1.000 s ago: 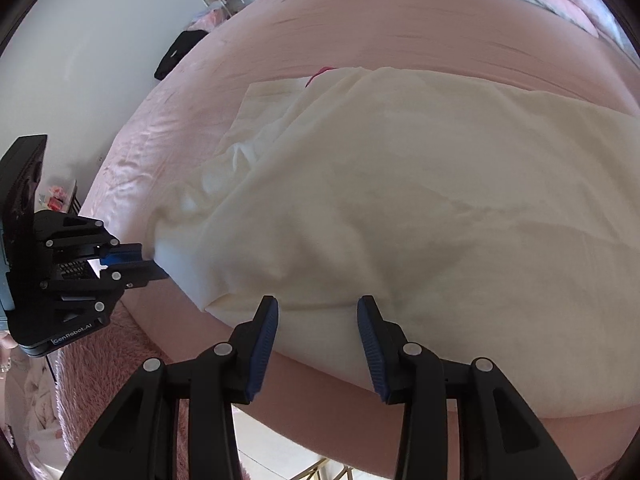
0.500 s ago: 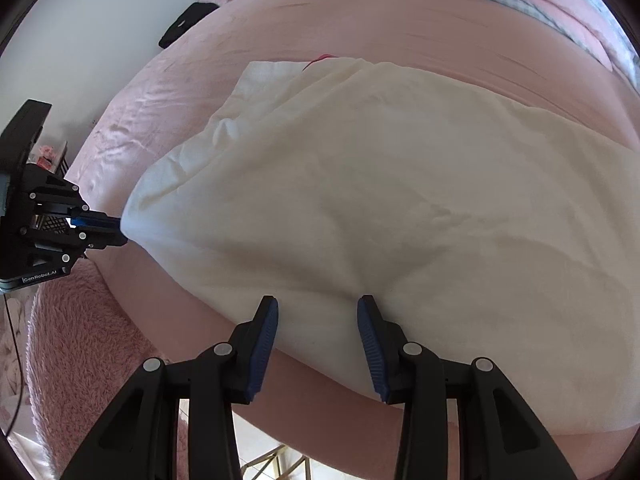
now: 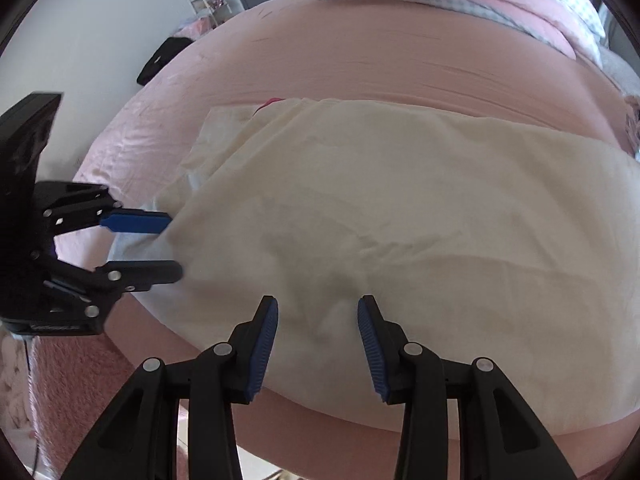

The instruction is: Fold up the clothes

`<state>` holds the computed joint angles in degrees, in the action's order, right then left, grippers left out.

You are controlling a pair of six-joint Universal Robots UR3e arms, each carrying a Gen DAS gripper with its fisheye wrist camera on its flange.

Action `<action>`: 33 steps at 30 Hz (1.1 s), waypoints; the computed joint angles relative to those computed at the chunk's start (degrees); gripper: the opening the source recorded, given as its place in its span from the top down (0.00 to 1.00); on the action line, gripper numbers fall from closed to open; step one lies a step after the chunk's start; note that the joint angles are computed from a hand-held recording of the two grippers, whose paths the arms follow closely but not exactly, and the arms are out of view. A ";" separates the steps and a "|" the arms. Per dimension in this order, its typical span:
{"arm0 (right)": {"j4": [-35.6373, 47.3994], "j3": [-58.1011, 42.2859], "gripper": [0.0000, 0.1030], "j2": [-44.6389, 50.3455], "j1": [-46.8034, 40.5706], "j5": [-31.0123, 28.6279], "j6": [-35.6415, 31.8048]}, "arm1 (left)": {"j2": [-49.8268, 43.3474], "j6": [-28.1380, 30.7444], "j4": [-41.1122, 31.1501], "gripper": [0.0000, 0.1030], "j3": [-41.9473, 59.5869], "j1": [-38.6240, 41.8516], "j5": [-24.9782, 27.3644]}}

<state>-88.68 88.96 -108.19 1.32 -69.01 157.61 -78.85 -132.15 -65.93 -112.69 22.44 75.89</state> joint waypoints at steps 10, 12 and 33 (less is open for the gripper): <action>6.77 -2.30 0.60 1.49 -8.51 4.40 -4.22 | 4.04 0.33 -5.00 0.60 -0.70 14.80 1.30; 7.78 -2.96 0.60 1.39 -10.01 5.08 -4.47 | 3.99 -2.15 -5.45 0.60 1.47 15.24 -2.48; -1.31 -32.56 0.60 33.71 0.81 -0.68 4.60 | -21.04 -20.37 1.64 0.72 21.95 3.60 -11.66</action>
<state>-89.99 56.40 -74.48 2.13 -69.69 162.21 -99.88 -152.53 -64.29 -90.75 26.04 64.23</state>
